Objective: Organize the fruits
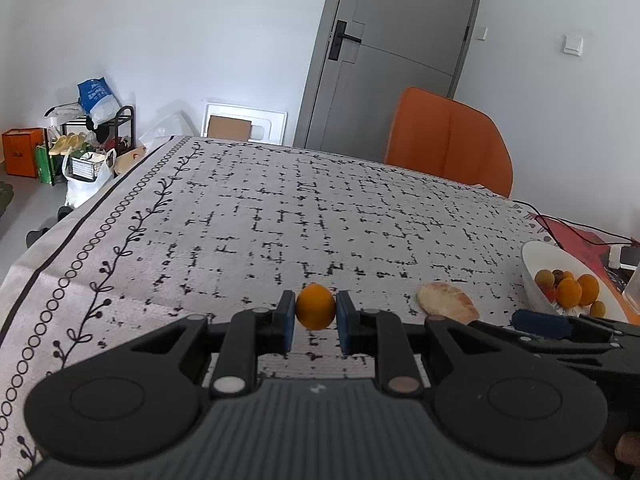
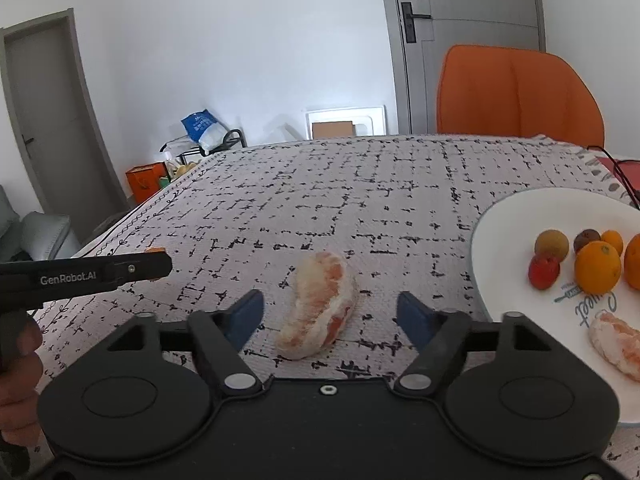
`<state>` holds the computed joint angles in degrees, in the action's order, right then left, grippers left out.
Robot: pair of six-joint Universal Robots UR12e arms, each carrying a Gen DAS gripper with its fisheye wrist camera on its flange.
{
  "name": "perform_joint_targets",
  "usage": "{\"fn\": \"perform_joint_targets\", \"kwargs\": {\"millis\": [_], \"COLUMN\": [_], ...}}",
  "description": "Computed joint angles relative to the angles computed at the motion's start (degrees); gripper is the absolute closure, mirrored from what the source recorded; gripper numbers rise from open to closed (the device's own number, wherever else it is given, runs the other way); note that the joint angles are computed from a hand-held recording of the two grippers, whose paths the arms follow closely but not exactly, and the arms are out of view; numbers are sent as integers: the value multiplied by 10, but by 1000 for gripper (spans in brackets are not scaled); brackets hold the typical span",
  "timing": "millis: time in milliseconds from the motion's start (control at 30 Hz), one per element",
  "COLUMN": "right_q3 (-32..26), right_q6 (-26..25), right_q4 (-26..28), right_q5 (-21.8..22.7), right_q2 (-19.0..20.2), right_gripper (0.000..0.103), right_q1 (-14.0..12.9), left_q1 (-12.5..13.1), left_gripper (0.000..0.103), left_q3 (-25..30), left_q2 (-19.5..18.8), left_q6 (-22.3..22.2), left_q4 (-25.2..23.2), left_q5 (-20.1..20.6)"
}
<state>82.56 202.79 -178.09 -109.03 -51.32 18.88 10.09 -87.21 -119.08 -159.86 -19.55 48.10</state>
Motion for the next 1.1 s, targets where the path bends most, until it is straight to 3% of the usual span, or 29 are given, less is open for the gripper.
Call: {"fn": "perform_joint_targets", "kwargs": {"millis": [333, 433, 567, 633, 800, 1100], "right_q3": [-35, -44, -57, -66, -67, -43], "right_q6": [-12, -5, -13, -30, -55, -32], "right_q4": [42, 56, 72, 82, 79, 47], "right_q5": [-3, -10, -27, -46, -31, -38], "right_q2": [17, 22, 30, 34, 34, 18], "right_gripper": [24, 29, 44, 66, 66, 66], "right_q1": [2, 2, 5, 9, 11, 14], "left_q1": [7, 9, 11, 12, 14, 12], "left_gripper": [83, 83, 83, 83, 83, 83], "left_q3": [14, 18, 23, 25, 25, 17], "left_q2": [-13, -16, -20, -21, -21, -12], "left_q6": [-17, -21, -26, -29, -28, -14], "left_q4": [-10, -14, -17, -20, -21, -23], "left_q5": [0, 0, -1, -1, -6, -27]}}
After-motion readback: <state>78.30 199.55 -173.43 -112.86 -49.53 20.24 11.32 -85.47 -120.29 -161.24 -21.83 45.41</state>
